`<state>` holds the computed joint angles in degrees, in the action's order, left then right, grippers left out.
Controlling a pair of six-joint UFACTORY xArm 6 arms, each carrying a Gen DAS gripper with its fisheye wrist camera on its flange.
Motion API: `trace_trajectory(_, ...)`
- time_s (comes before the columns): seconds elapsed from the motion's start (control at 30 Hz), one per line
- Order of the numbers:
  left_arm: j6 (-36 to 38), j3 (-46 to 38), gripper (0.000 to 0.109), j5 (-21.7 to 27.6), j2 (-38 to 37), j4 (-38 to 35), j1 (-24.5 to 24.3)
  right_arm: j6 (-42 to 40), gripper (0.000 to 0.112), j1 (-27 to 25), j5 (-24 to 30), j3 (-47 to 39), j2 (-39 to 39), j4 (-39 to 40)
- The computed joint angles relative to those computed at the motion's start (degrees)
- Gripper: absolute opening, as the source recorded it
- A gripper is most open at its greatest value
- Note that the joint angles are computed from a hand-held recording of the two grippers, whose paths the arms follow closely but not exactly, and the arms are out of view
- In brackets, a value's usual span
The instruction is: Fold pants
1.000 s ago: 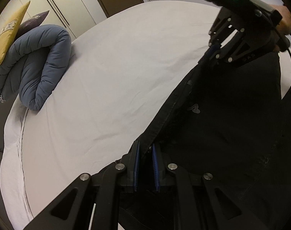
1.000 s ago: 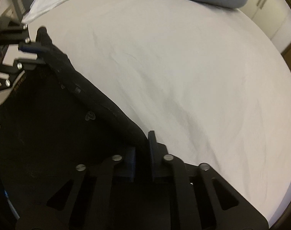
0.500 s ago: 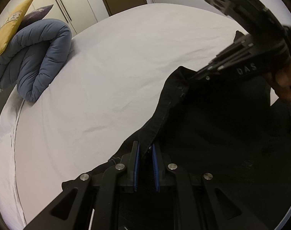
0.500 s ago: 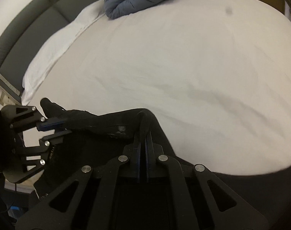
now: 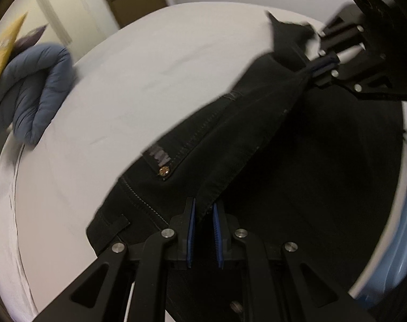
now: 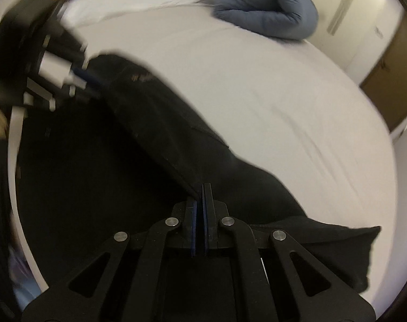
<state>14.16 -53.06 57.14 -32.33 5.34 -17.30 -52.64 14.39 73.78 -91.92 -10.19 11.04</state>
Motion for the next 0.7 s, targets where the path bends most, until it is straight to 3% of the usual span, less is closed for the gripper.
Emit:
trace_trajectory(0.1,1.52,4.34,0.013,2.82,-5.26,-1.89,-2.46,-0.48,0.002,4.37,-7.43,12.98,-7.47,-5.54)
trace_trajectory(0.23,0.67,8.05,0.013,5.6,-10.21,-2.99,-4.8,0.27,0.002,9.11,-11.76,20.3,-12.07,-11.28)
trace_trajectory(0.4,1.2,10.46,0.013,9.68,-14.55,-2.09,-7.95,1.08,0.002,13.59,-13.19,25.4,-15.76,-16.6)
trace_trajectory(0.7,4.6,10.09,0.013,13.88,-15.43,-2.18,-7.95,5.59,0.002,20.44,-18.89,30.79,-14.56,-24.22)
